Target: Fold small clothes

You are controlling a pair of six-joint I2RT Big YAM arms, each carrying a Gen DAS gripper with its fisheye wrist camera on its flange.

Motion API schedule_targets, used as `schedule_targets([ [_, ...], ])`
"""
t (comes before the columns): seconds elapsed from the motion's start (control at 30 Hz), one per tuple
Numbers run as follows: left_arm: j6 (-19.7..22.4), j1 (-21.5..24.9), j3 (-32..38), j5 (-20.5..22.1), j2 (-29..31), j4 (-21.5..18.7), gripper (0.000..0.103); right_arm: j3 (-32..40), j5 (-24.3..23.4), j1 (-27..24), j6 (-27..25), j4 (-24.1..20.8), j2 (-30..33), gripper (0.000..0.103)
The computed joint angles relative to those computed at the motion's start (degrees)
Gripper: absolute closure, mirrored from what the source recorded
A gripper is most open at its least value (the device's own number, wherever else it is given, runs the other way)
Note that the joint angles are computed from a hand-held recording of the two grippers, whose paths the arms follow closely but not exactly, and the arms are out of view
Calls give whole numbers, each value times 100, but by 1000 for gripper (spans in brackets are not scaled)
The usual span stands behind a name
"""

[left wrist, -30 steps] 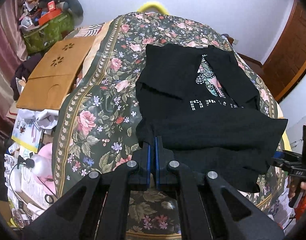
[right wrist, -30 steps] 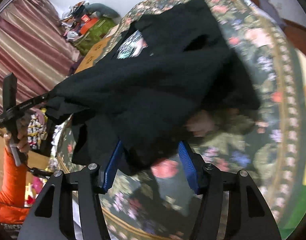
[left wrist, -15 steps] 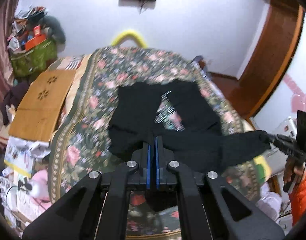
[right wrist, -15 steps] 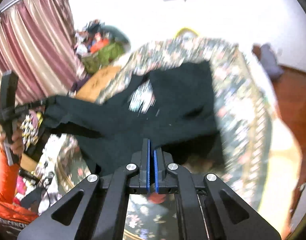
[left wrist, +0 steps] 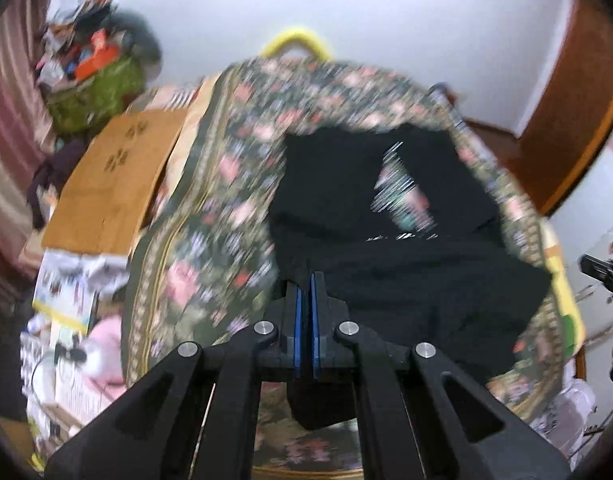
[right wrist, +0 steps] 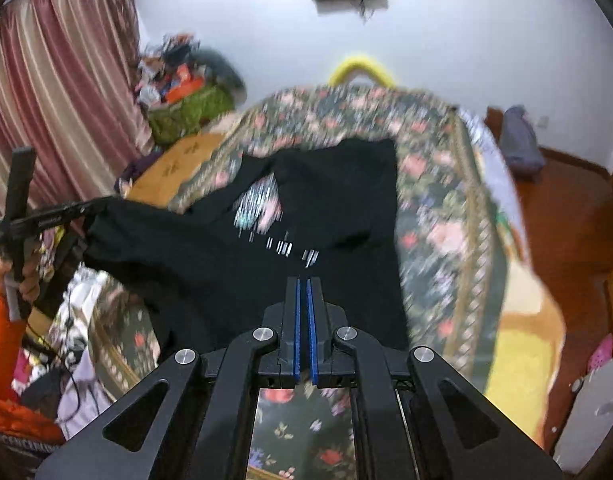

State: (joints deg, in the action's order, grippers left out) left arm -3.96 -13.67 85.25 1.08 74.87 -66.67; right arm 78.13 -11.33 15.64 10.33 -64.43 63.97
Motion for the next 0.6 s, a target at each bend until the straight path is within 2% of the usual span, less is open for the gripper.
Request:
schedule_targets([
  [0.17, 91, 286, -525, 132, 93, -104, 99, -524, -162, 89, 84, -122, -4, 92],
  [0.3, 299, 172, -803, -360, -35, -31, 97, -885, -393, 209, 50, -332, -5, 74],
  [0.37, 396, 118, -847, -488, -142, 27, 88, -1013, -576, 282, 127, -347, 5, 70],
  [0.43, 451, 60, -836, -532, -251, 93, 65, -1044, -751, 304, 228, -273, 44, 70],
  [0.5, 503, -67, -869, -570, -405, 261, 52, -1047, -881, 319, 368, -64, 78, 62],
  [0.6, 625, -294, -877, -502, -547, 334, 44, -978, -1077, 340, 505, 142, 217, 58],
])
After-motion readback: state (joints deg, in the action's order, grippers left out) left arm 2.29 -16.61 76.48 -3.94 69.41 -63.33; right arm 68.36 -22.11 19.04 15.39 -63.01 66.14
